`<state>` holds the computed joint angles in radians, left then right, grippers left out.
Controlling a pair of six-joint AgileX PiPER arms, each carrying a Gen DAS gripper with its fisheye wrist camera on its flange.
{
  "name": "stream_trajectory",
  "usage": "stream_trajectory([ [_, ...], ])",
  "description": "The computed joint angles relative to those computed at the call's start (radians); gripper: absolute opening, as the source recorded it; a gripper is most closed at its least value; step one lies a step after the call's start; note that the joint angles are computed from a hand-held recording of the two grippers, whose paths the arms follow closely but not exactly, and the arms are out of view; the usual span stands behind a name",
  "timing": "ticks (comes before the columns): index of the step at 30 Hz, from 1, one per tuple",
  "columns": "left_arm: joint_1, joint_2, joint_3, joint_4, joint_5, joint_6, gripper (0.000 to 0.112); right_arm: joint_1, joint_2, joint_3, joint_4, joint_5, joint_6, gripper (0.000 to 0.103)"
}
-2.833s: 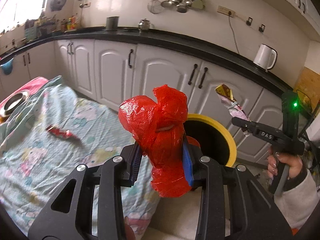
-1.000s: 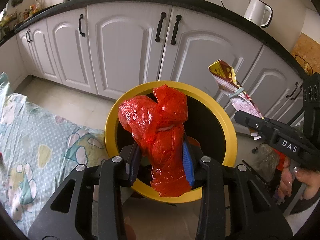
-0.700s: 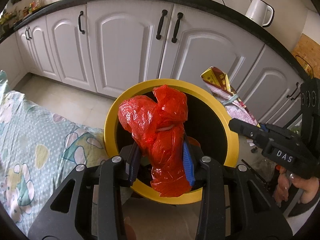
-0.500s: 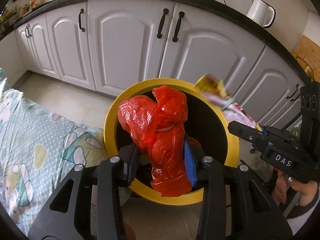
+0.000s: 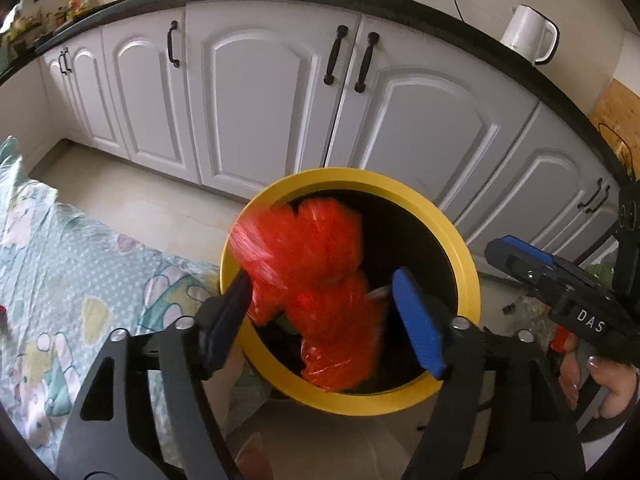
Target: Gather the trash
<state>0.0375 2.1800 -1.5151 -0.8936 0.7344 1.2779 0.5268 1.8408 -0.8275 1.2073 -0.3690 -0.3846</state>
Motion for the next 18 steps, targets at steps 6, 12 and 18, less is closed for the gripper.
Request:
stream_trajectory([
  [6,0.016,-0.026,0.007,-0.007,0.002,-0.004,0.092,0.026,-0.026,0.002,0.101,-0.043,-0.092,0.065],
  [12,0.042,-0.043,-0.001,-0.012,0.012,-0.02,0.092,0.071,-0.051,-0.01,0.237,-0.109,-0.209,0.08],
  [18,0.094,-0.085,0.025,-0.047,0.026,0.012,0.092,0.136,-0.068,-0.035,0.336,-0.165,-0.293,0.086],
])
